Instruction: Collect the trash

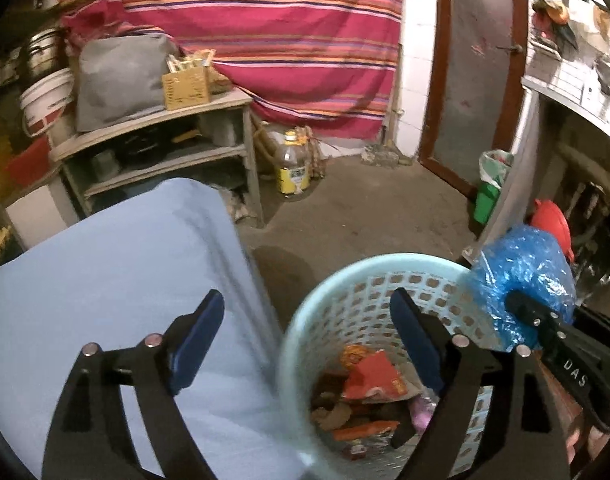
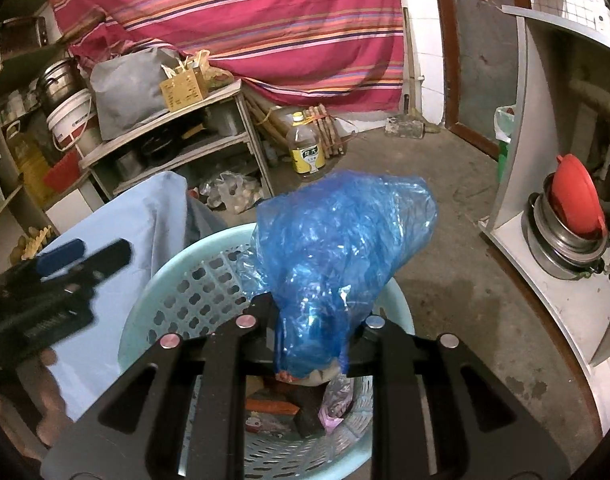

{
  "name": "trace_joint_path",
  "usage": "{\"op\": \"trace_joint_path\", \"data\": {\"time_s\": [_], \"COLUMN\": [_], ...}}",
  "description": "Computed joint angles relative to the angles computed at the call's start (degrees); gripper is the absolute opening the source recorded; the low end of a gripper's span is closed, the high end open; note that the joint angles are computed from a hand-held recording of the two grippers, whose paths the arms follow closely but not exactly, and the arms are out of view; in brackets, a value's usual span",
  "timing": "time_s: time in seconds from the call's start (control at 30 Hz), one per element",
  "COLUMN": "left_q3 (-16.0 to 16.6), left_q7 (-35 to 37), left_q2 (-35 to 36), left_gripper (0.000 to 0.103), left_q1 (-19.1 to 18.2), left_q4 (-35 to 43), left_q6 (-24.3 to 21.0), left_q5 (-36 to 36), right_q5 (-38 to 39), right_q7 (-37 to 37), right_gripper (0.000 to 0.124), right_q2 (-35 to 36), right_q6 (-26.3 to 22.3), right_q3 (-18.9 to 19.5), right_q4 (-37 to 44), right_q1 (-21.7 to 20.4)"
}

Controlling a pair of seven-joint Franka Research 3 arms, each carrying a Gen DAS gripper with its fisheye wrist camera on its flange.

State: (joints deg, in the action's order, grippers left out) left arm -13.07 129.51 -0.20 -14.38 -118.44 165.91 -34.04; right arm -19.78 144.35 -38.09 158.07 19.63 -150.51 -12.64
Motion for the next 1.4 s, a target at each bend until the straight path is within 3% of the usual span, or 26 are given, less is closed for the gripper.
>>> {"op": "trace_joint_path", "data": {"time_s": [0.17, 0.23, 0.4, 0.6, 0.73, 0.97, 1.2, 1.4], "left_q3": [1.7, 2.4, 4.9, 8.6, 12.7, 21.2, 29.0, 34.3], "left_q7": [0.0, -0.4, 0.2, 1.2, 2.9, 4.2, 5.4, 8.0], "left_q2": [-1.8, -2.6, -4.9, -9.6, -14.2, -23.1, -34.7, -44.2], "left_gripper": [0.086, 0.086, 0.086, 0.087, 0.095, 0.095, 0.098, 0.098], "left_q1": [1.1, 1.4, 1.5, 0.8, -1.2, -4.9, -7.6, -9.3], "left_q4": [-1.0, -1.7, -3.0, -7.4, -12.3, -20.6, -29.2, -36.6], "left_q6": [-0.3, 0.4, 0.0, 1.5, 3.7, 4.6, 4.7, 4.8], "left_q5": [-0.7, -0.1, -1.3, -2.6, -2.8, -0.4, 3.7, 8.9], "right_q5": [-1.3, -2.3, -3.5, -6.5, -8.1, -10.7, -10.7, -8.9], "right_q7": [-0.2, 0.4, 0.9, 3.9, 6.2, 9.3, 16.5, 20.0], "right_gripper": [0.028, 0.066, 0.072, 0.095, 0.099, 0.099, 0.099, 0.099], "right_q2": [2.6, 3.0, 4.3, 4.2, 4.1, 1.1, -6.4, -9.6], "right_q6": [-0.8, -0.3, -0.7, -1.7, -1.9, -5.0, -6.7, -15.0], "right_q3": [1.1, 1.4, 1.1, 3.1, 3.6, 5.8, 11.3, 17.0], "right_q4": [2.1, 2.2, 3.4, 4.2, 3.8, 2.3, -0.4, 1.7], "right_q1": [0.5, 0.4, 1.7, 0.9, 1.7, 4.6, 8.9, 13.8]}}
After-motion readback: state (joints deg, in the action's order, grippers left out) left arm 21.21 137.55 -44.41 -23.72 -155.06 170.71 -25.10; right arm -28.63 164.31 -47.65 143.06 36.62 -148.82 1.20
